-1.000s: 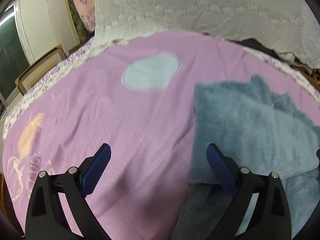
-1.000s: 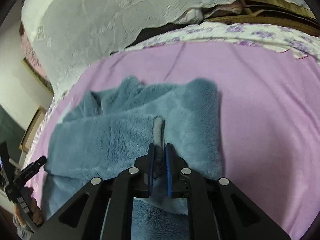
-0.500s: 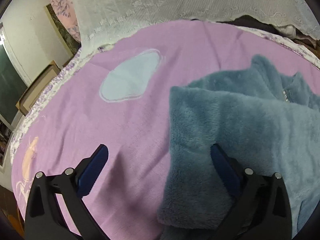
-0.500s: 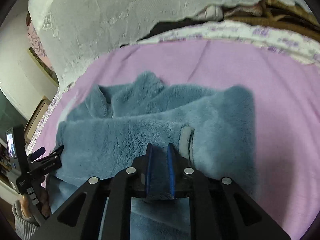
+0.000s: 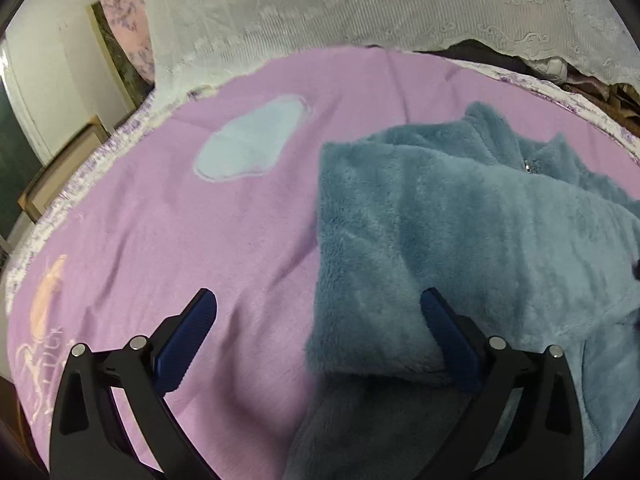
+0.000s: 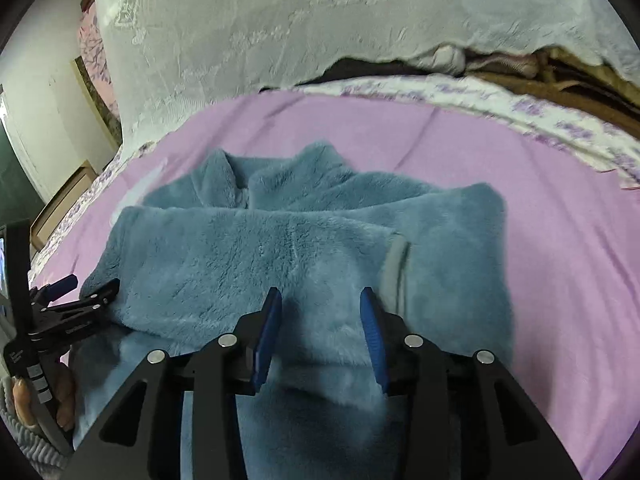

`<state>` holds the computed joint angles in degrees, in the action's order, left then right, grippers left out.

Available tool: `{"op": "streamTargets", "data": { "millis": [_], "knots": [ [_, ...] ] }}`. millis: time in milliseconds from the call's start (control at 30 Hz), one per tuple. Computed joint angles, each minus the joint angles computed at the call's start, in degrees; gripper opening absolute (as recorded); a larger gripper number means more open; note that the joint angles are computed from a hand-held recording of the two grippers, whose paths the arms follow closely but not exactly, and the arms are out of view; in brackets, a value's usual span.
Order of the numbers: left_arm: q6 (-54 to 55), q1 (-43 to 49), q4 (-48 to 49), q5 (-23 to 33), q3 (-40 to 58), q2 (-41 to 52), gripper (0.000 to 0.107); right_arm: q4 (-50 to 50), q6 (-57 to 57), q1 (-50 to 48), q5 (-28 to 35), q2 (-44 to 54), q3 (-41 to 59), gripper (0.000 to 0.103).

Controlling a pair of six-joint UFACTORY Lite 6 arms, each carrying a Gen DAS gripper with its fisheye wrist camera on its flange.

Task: Fold small clothes
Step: 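Open the right gripper and withdraw it from the folded jacket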

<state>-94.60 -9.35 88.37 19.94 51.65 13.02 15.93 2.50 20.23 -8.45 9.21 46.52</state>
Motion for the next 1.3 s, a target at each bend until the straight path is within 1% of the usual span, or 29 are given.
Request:
{"op": "streamTargets", "data": {
  "millis": [100, 200, 267, 333, 467, 533, 700, 800, 867, 967, 1033, 1167, 1233, 1300],
  "knots": [
    [-7.9, -3.5, 6.4, 3.8, -5.9, -6.0, 0.098, 9.5, -8.7, 2.6, -1.2, -6.7, -5.7, 0.049],
    [-12.6, -6.2, 9.6, 6.3, -11.8, -12.9, 0.098, 17.7, -15.3, 4.2, -1.1, -11.9, -10.2, 0.049],
    [-13.0, -7.1, 9.2, 6.1, -14.7, -16.8, 0.098, 20.8, -17.5, 5.1, -1.1, -14.2, -12.6, 0.05],
    [-12.9, -8.2, 8.0, 5.6, -18.1, -20.8, 0.098, 26.0, -21.9, 6.5, -1.6, -15.3, -13.8, 0.05],
    [-12.0, -10.5, 5.8, 6.9, -22.1, -25.4, 0.098, 39.7, -34.1, 10.0, -2.6, -19.3, -17.1, 0.05],
    [-11.3, -11.5, 4.2, 7.0, -24.5, -28.3, 0.098, 45.0, -38.6, 11.5, -3.1, -21.2, -18.7, 0.05],
    [-10.0, -15.4, 0.2, 9.4, -29.9, -34.1, 0.098, 54.3, -46.0, 15.0, -3.8, -24.5, -22.1, 0.051],
    [-9.0, -18.1, -2.2, 11.6, -32.7, -37.6, 0.098, 61.1, -51.3, 18.9, -6.2, -25.6, -24.2, 0.051],
    [-8.5, -19.7, -3.5, 12.8, -34.4, -40.0, 0.098, 65.0, -54.0, 21.8, -8.2, -26.6, -25.6, 0.052],
    [-6.7, -21.7, -6.5, 13.6, -36.9, -43.7, 0.098, 68.8, -56.5, 24.3, -9.6, -29.0, -27.9, 0.054],
    [-6.5, -23.6, -7.7, 14.7, -38.1, -44.9, 0.098, 71.4, -57.9, 26.1, -10.6, -30.7, -29.8, 0.057],
    [-6.8, -28.8, -10.2, 18.3, -40.3, -46.5, 0.098, 76.2, -59.9, 31.1, -14.5, -33.7, -32.6, 0.057],
    [-6.6, -30.6, -11.4, 19.4, -41.1, -47.2, 0.098, 79.2, -61.7, 32.9, -15.5, -35.8, -33.8, 0.06],
    [-6.7, -32.5, -12.5, 20.5, -41.7, -47.4, 0.098, 81.7, -63.0, 34.9, -16.6, -37.8, -35.3, 0.061]
  ]
}}
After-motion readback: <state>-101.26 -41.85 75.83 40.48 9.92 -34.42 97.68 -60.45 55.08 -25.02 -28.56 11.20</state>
